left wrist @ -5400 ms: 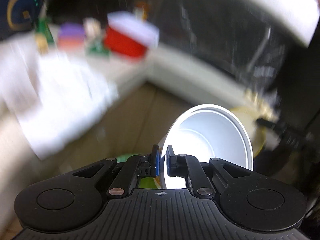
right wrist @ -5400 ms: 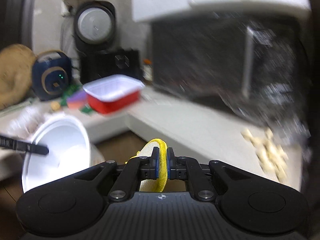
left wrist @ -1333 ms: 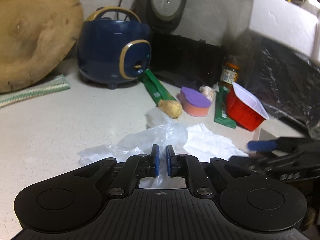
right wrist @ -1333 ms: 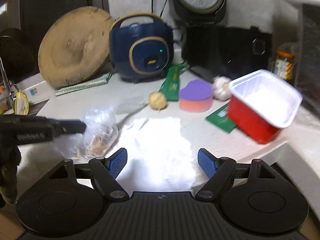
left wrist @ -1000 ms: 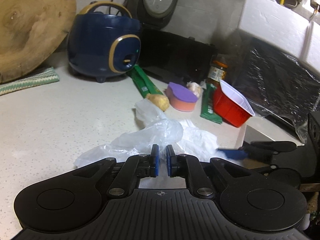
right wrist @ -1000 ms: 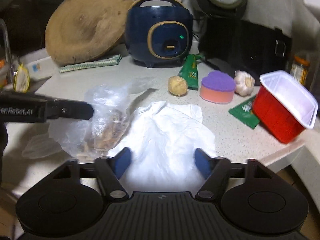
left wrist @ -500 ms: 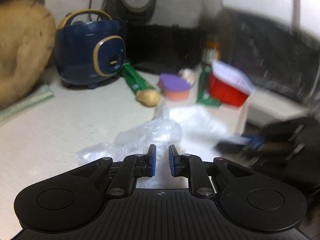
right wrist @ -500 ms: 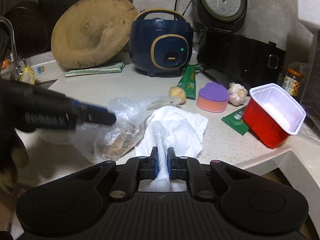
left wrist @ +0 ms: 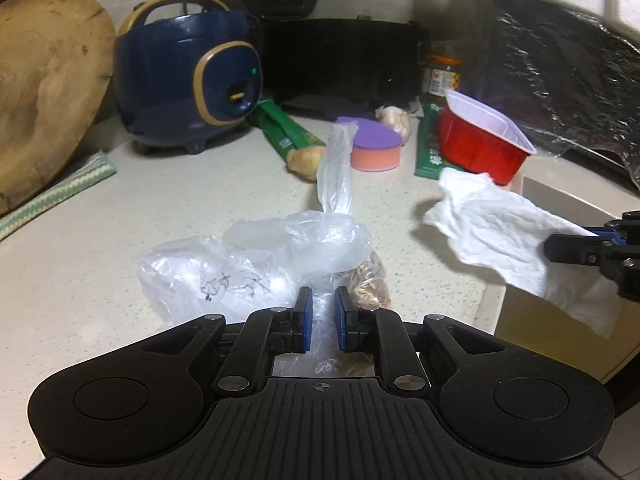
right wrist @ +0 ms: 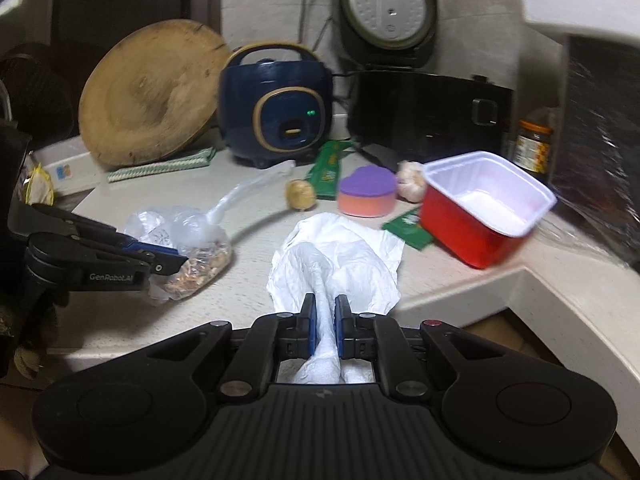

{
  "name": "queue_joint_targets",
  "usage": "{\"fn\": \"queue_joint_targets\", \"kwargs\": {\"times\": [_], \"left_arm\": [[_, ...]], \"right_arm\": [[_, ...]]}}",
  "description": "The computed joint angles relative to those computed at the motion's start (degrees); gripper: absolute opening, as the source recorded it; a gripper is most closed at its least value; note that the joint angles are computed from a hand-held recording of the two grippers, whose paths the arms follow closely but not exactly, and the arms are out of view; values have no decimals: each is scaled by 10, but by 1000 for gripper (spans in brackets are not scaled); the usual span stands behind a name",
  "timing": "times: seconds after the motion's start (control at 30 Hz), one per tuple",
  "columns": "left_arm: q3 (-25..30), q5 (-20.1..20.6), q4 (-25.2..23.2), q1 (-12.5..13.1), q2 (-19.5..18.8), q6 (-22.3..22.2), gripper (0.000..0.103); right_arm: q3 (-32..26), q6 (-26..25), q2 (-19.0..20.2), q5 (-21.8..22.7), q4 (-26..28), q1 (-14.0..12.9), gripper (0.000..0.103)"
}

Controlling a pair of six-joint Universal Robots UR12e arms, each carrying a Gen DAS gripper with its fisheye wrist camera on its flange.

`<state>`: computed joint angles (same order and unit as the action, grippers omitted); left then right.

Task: Collect trash
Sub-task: 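Lift the plastic bag with the left tool while the right tool lifts the paper towel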

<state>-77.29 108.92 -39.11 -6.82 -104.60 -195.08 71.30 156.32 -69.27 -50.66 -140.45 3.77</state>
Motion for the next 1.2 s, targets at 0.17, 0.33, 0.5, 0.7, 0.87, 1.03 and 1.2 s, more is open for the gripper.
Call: {"fn": "queue_joint_targets", "kwargs": {"times": [0.17, 0.33, 0.5, 0.7, 0.87, 1.03, 1.2], "left_arm": [[-11, -51, 32, 9, 4, -45, 12], [-31, -109, 116, 14, 8, -83, 8], [-17, -114, 159, 1, -2, -62, 7], [-4, -122, 203, -12, -8, -27, 6], [5, -112, 214, -21, -10, -3, 6], [7, -66, 170, -23, -5, -30, 8], [5, -59, 74, -14, 3, -113, 8]], "right_arm": [[16, 27, -7, 2, -24, -18, 9], [33, 56, -16, 2, -55, -39, 9], [45, 90, -24, -1, -84, -56, 9], [61, 101, -32, -1, -94, -71, 9], [71, 98, -38, 0, -91, -75, 9], [77, 90, -42, 15, -85, -73, 9], [70, 78, -35, 47, -105, -55, 9]]}}
